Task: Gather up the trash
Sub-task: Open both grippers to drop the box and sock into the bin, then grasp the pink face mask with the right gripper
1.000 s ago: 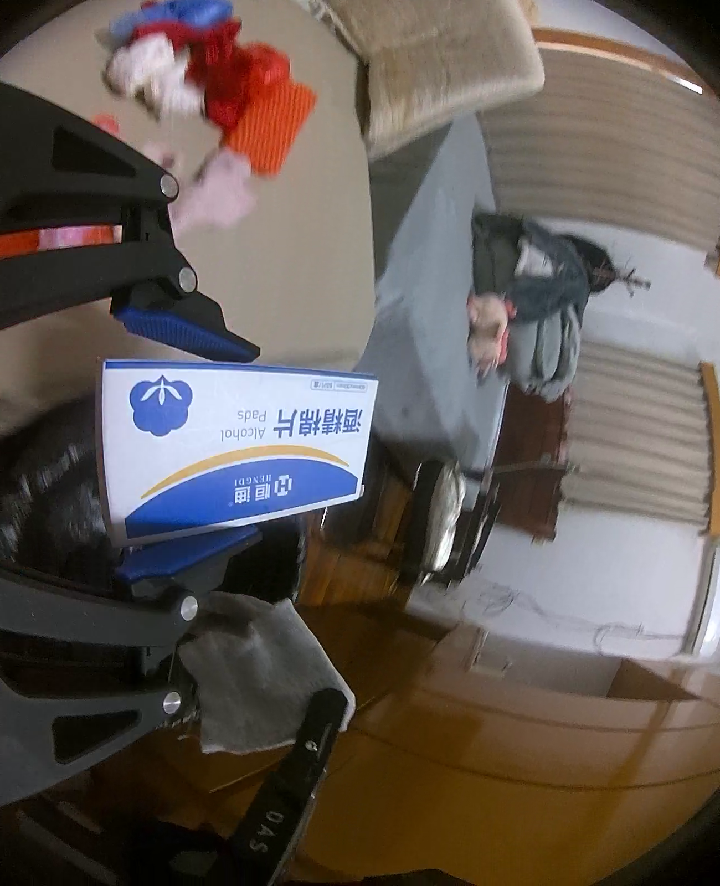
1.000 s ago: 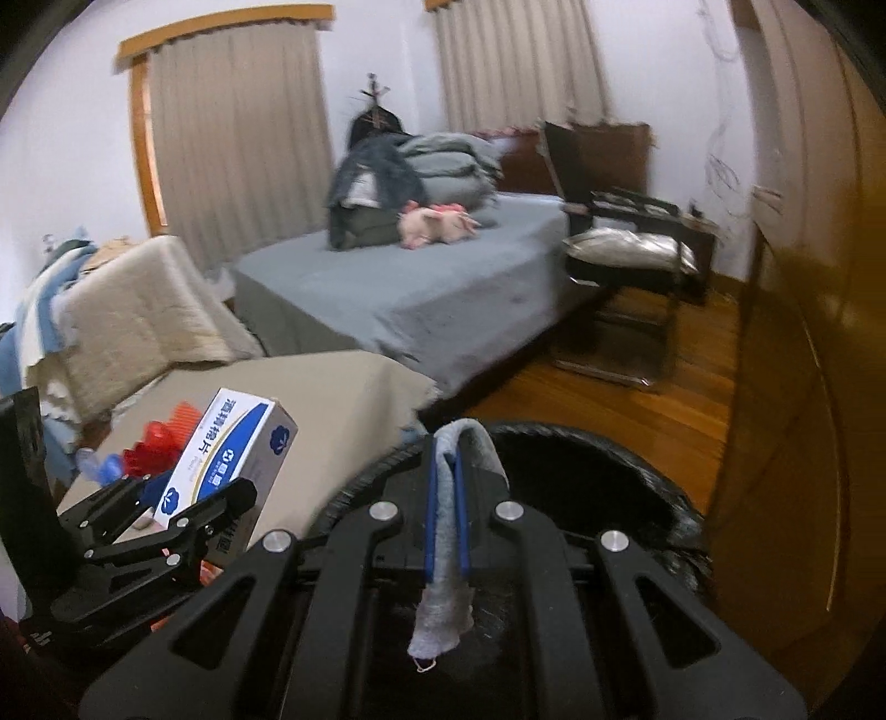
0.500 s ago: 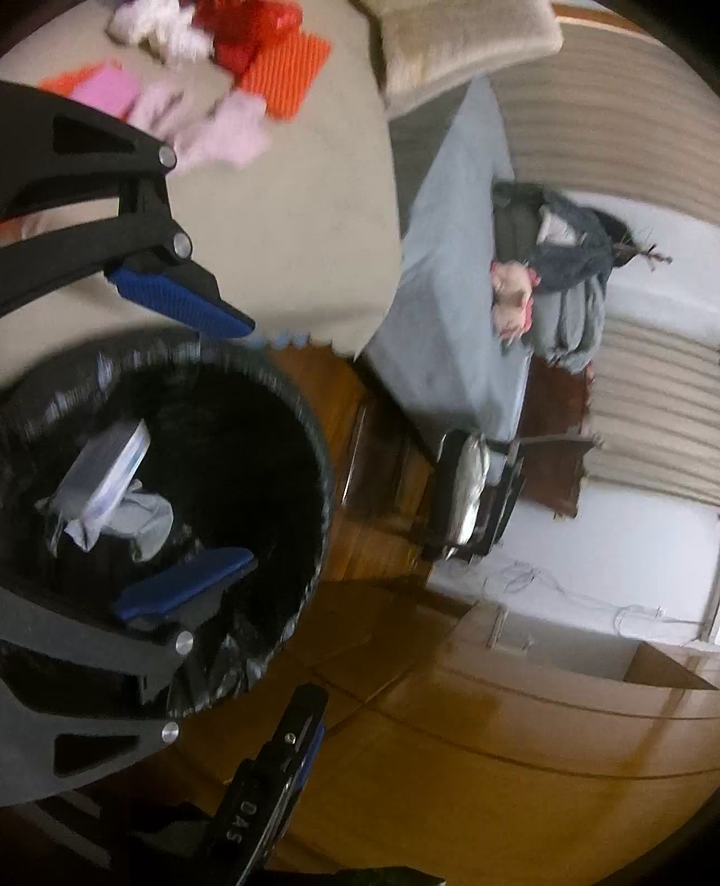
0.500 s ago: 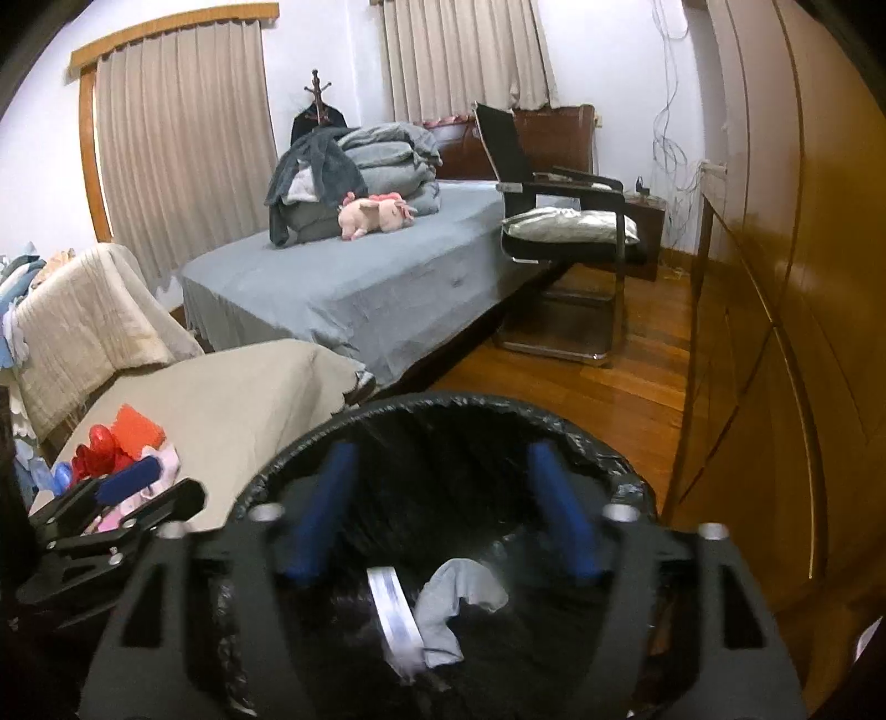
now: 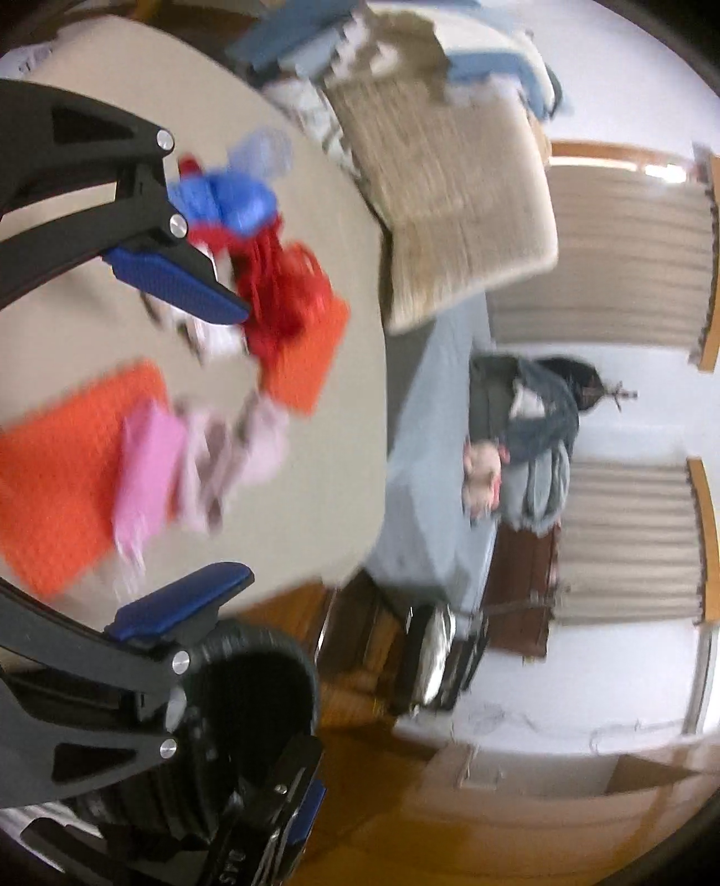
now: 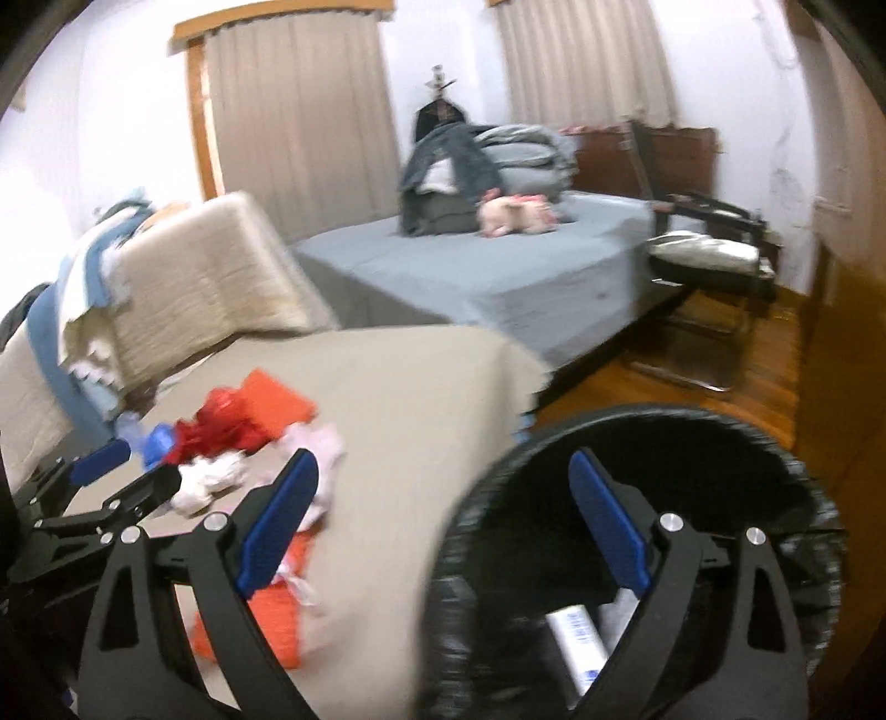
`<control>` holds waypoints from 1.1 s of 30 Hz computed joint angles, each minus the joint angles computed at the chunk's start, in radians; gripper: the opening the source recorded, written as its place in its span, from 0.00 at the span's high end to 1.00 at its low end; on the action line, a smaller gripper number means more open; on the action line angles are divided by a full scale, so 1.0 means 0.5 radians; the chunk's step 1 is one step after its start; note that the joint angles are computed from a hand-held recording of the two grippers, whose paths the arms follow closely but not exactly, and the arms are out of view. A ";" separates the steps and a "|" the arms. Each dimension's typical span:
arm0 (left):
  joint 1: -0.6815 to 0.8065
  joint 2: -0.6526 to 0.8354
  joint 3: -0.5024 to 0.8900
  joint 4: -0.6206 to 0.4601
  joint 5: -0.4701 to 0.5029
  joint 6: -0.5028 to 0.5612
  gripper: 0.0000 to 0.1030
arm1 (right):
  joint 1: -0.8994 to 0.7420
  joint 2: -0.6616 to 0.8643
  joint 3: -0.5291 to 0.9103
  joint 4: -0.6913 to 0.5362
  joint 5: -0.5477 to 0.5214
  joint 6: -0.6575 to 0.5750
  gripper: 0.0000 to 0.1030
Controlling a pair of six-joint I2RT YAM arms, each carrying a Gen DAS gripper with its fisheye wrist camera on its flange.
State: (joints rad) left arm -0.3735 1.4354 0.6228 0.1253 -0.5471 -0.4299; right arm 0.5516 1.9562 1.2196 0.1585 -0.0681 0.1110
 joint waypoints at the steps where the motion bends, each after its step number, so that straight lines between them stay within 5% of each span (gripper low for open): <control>1: 0.021 -0.021 -0.025 -0.008 0.000 -0.005 0.16 | 0.029 0.027 0.023 -0.005 -0.002 0.000 0.13; 14: 0.238 -0.072 -0.333 0.148 0.070 -0.077 0.17 | 0.319 0.369 0.236 -0.069 0.028 0.006 0.24; 26: 0.419 -0.140 -0.469 0.214 0.169 -0.036 0.17 | 0.443 0.587 0.466 -0.230 -0.088 -0.124 0.49; 33: 0.426 -0.133 -0.475 0.228 0.196 -0.039 0.18 | 0.432 0.664 0.582 -0.361 -0.156 -0.164 0.79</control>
State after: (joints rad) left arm -0.1606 1.3689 0.3851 0.2393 -0.4492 -0.4495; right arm 0.7675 2.2883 1.5107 -0.0218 -0.1462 0.0290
